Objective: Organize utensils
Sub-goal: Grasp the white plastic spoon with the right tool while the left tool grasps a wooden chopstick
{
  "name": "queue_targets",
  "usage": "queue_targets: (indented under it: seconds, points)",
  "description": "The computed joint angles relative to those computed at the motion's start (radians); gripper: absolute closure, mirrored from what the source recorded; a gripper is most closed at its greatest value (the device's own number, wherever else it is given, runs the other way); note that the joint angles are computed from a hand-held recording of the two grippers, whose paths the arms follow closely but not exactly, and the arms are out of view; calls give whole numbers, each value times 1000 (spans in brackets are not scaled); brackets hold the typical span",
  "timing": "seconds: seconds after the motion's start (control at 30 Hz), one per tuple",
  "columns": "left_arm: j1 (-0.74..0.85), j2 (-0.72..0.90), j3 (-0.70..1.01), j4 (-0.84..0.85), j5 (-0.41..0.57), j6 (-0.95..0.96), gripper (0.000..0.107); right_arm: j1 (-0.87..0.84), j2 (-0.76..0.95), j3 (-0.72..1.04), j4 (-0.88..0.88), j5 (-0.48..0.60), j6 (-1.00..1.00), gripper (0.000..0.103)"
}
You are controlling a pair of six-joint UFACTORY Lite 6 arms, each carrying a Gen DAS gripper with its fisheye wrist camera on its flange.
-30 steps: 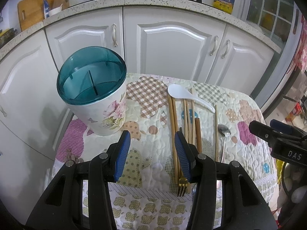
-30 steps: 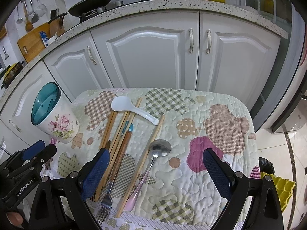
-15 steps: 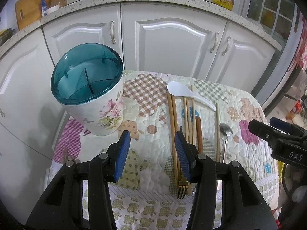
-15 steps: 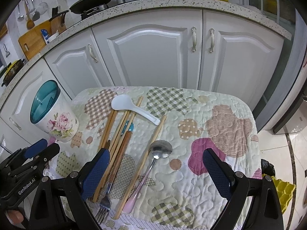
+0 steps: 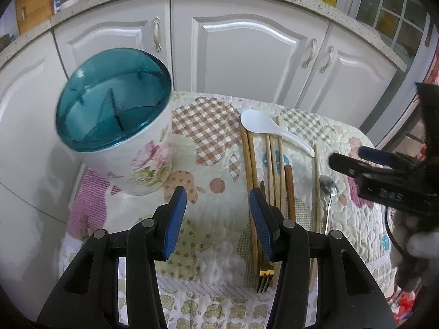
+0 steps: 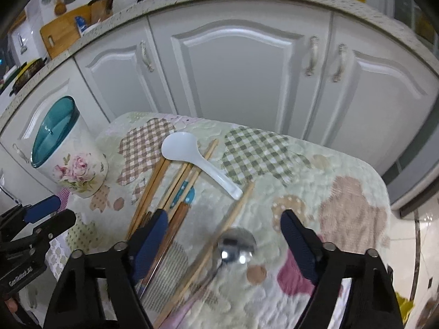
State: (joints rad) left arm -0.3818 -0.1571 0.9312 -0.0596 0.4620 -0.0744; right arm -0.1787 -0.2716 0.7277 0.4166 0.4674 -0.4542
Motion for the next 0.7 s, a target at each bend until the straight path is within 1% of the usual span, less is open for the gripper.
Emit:
queue_targets:
  seconds: [0.03,0.17,0.23,0.27,0.3,0.37,0.4,0.43,0.47,0.53,0.6,0.63,0.7]
  points:
    - [-2,18,9,-18,-1,17,60,5,40,24,15,-2,-25,35]
    - [-20,90,53,-20,-7,21,60,31,179,123,71,-41,-100,42]
    - [-29,126,77,-7,-12,8,60,46,253,174,73,-62,-108,50]
    - [-31,142,90,-6,-12,7,60,52,311,215,65,-65,-107,53]
    - [-32,161,103,-7,-13,8,60,55,360,248,73,-61,-119,59]
    - [-32,199,130,-1,-13,3,60,55,450,307,99,-50,-157,63]
    - [-32,224,147,-2,-13,3,60,57,487,327,102,-52,-164,67]
    - [-32,244,163,-2,-10,1,60,57,517,344,99,-55,-169,73]
    - [-34,271,184,-4,-7,-1,60,57,547,358,93,-64,-170,76]
    - [-38,321,226,-15,-3,2,60,42,555,353,141,-70,-220,88]
    - [-46,358,253,-7,-10,-13,60,1,545,341,268,-27,-344,96]
    - [-52,388,278,-1,-13,-23,60,-24,523,322,309,-5,-385,96]
    - [-60,437,321,8,-15,-40,60,-64,463,269,326,12,-424,96]
